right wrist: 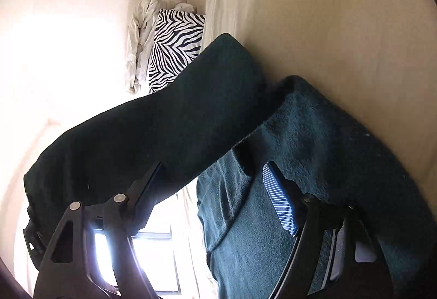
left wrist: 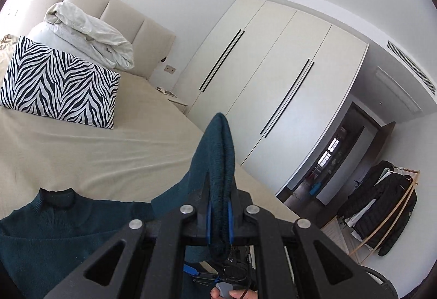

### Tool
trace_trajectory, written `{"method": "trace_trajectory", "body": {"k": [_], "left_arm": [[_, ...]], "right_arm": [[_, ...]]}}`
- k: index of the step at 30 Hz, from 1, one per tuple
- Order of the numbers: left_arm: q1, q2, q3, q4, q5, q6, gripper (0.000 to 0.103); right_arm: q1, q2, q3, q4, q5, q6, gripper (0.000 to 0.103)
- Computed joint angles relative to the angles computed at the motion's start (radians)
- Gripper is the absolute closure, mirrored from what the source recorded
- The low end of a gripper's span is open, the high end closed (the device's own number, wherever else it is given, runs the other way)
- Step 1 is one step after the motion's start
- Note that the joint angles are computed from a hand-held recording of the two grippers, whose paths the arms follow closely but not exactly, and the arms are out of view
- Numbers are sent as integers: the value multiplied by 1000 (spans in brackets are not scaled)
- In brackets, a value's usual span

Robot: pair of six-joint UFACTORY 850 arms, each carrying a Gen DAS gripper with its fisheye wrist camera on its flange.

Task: Fold small clothes

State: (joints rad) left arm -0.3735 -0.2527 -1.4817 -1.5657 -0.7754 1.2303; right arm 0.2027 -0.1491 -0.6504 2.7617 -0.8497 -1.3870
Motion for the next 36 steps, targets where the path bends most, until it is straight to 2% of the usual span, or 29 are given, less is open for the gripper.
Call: {"method": "trace_trajectory", "body": {"k": [3,7,9,12,17,24,28,30,31,32,36], "left_arm": [[28,-2,21,23,18,-23,95],[104,-50,58,36,8,-99,95],[134,-74,80,67,41,-134,95],[180,-120,113,89,44,-194,95],[219,-180,157,120,76,-254,94],[229,-171,214,119,97,-221,93],[225,-158,225,150,134,-221,91],[222,-154,227,163,147,-221,89],[220,-153,228,176,159,-225,84],[217,-147,236,182,179,-223,83],[225,-140,256,116,187,-173,83]], "right_arm": [[-18,-25,-14,2,-45,21,30],[-49,-86,-45,-2,-125,94,30],[-62,-100,-54,3,-136,102,30],[-69,-99,-50,32,-141,71,30],[-74,-105,-44,60,-153,51,30],[-54,-53,-14,62,-45,11,30],[-58,11,-7,-63,96,98,30],[-58,59,-20,-151,211,110,30],[-57,86,-25,-187,273,107,29],[-56,109,-31,-206,313,93,28],[-68,130,-83,-285,358,74,28]]}}
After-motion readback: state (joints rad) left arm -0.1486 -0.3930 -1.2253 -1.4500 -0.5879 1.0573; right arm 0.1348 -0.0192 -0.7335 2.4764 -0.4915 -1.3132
